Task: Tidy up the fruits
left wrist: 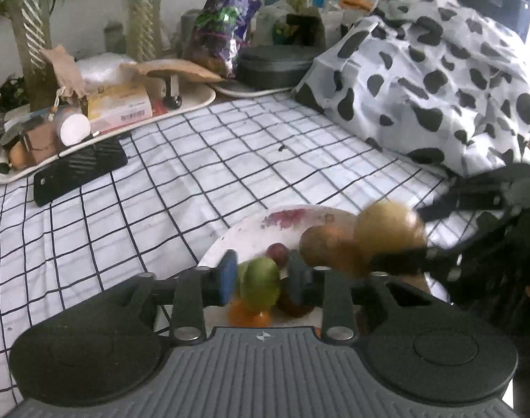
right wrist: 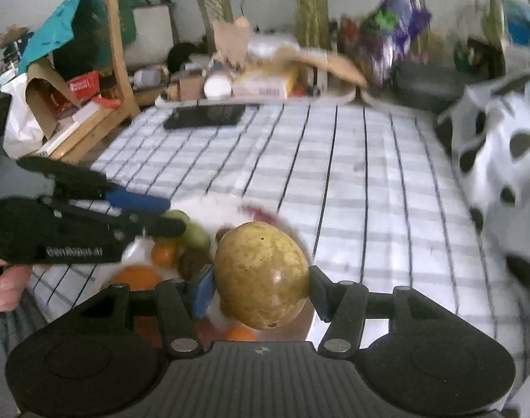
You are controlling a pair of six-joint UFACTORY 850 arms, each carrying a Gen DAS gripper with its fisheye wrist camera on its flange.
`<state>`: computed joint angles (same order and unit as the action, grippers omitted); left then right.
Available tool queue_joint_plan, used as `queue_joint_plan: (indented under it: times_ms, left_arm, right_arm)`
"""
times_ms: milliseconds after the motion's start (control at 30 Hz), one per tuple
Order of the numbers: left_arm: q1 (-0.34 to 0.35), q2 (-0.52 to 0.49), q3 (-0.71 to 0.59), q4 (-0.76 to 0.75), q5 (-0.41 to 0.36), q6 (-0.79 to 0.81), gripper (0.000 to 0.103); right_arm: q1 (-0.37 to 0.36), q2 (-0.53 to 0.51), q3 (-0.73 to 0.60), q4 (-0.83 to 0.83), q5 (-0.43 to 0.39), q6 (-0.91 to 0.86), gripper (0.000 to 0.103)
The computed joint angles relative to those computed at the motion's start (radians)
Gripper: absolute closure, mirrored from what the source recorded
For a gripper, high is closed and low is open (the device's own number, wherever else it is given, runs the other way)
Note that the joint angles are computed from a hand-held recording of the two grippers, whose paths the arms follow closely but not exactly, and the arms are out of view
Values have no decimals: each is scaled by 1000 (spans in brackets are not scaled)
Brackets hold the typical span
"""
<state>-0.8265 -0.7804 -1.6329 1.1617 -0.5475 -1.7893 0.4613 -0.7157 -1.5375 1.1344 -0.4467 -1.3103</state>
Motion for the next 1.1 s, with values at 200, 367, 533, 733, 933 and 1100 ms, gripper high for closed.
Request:
queue_joint_plan:
  times_ms: [200,367,533,733,933,1100]
  left_arm:
    - [-45,36,38,82,-88,-154,32]
    - [-102,57,53,45,-198,-187,32]
    - [-142,56,38,-48,-278,-206,32]
    - [-181,30,-13,-163,-344,-173,31]
    - [-198,-8,-69,-244,-391,-81,19]
    - [-203,-24,-93,-256,-444,-82,0]
  right_arm:
    - [-14,69,106,222,21,-146,3]
    - [-25,141,206,372,22,-272,2]
    - [1,230,325,488,118,-449,0]
    - [47,299,413,623,276,-615,0]
    - [63,323,447,647,318,-638,0]
    - [71,317,440,562,340,-549,0]
